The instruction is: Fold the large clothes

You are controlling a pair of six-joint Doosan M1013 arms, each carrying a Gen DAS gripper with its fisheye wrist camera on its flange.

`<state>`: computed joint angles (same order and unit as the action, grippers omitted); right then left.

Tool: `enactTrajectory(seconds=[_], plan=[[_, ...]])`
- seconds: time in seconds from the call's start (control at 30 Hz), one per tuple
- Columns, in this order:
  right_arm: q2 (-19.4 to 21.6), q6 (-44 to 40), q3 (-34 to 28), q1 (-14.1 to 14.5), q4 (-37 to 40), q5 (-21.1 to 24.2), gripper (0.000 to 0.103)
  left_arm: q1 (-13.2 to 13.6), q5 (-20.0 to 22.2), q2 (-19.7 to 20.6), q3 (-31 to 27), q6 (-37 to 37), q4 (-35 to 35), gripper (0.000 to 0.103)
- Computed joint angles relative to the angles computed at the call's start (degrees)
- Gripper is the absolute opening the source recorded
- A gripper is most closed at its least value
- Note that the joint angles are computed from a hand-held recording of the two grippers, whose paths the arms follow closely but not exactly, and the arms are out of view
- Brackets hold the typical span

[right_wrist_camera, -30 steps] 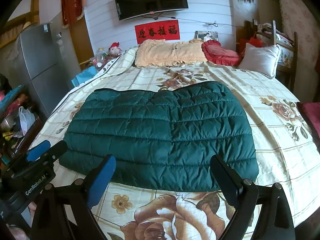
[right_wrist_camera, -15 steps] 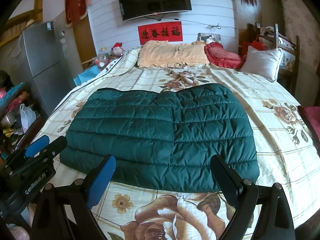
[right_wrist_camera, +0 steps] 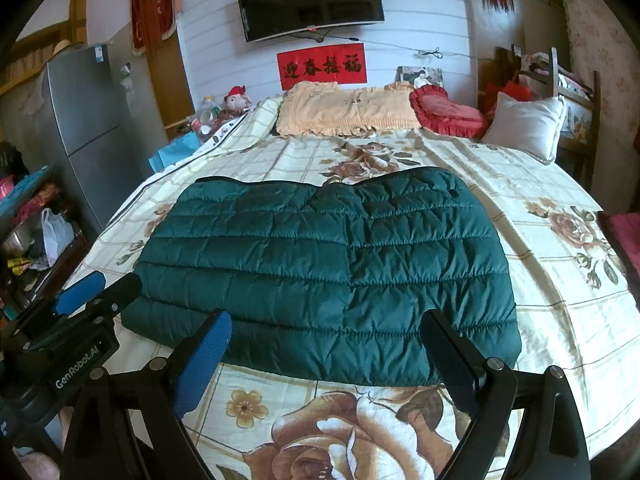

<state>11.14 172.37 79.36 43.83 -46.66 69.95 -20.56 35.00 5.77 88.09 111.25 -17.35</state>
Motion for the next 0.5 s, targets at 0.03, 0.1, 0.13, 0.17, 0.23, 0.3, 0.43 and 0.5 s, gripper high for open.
enactTrajectory(seconds=[0.03,0.1,0.13,0.17,0.23,0.3,0.43,0.5], plan=[[0.0,0.0,0.0,0.0,0.1,-0.1,0.094,0.0,0.0,0.0,0.0,0.1,0.0,0.052],[0.0,-0.1,0.0,-0.1,0.3,-0.3,0.094,-0.1,0.1,0.1,-0.1,0.2,-0.1,0.052],[0.0,-0.1,0.1,-0.2,0.4,-0.4,0.094,-0.1,0.2,0.1,-0.1,0.3,-0.1,0.052],[0.0,-0.2,0.1,-0.2,0.5,-0.5,0.094,-0.1,0.4,0.2,-0.2,0.3,-0.2,0.052],[0.0,-0.3,0.2,-0.2,0.7,-0.7,0.094,-0.1,0.5,0.2,-0.2,0.5,-0.5,0.052],[-0.1,-0.3,0.3,-0.3,0.7,-1.0,0.094,0.0,0.6,0.2,-0.2,0.9,-0.7,0.052],[-0.3,0.1,0.7,-0.5,1.1,-1.5,0.094,-0.2,0.2,0.1,0.0,1.0,-0.5,0.052],[-0.4,0.1,0.8,-0.6,1.3,-1.6,0.094,-0.2,0.4,0.2,-0.1,1.2,-0.9,0.052]])
